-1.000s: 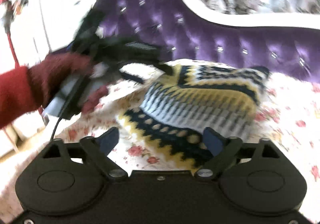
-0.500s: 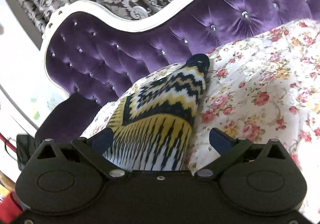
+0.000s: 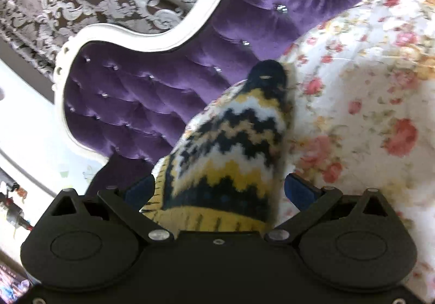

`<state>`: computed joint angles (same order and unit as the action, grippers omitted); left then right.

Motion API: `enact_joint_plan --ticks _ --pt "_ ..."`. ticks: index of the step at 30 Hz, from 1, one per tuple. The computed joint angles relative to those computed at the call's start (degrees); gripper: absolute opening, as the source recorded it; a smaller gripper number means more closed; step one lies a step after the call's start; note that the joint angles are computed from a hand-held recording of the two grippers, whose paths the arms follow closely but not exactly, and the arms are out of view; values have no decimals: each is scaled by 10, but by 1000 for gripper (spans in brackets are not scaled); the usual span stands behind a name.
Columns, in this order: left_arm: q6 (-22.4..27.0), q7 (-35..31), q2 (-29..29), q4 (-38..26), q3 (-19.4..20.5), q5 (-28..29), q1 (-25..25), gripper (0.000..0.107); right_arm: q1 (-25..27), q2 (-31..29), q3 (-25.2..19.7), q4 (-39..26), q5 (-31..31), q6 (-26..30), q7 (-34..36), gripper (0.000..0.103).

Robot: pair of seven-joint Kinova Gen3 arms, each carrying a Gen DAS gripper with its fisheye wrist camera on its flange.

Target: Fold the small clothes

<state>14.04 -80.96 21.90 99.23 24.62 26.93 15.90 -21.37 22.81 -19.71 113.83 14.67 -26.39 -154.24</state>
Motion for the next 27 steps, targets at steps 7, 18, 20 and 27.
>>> enact_joint_plan --ticks 7,18,20,27 --pt "-15 -82 42 7 140 77 -111 50 7 -19 -19 -25 3 93 -20 51" --pt "42 -182 -71 75 135 245 -87 50 26 -153 -84 40 93 195 -186 51" --pt "52 -207 -109 101 138 291 -83 50 4 -184 -78 58 116 211 -232 51" --pt "62 -300 -200 194 280 454 -180 51 -182 -286 20 111 216 269 -395 51"
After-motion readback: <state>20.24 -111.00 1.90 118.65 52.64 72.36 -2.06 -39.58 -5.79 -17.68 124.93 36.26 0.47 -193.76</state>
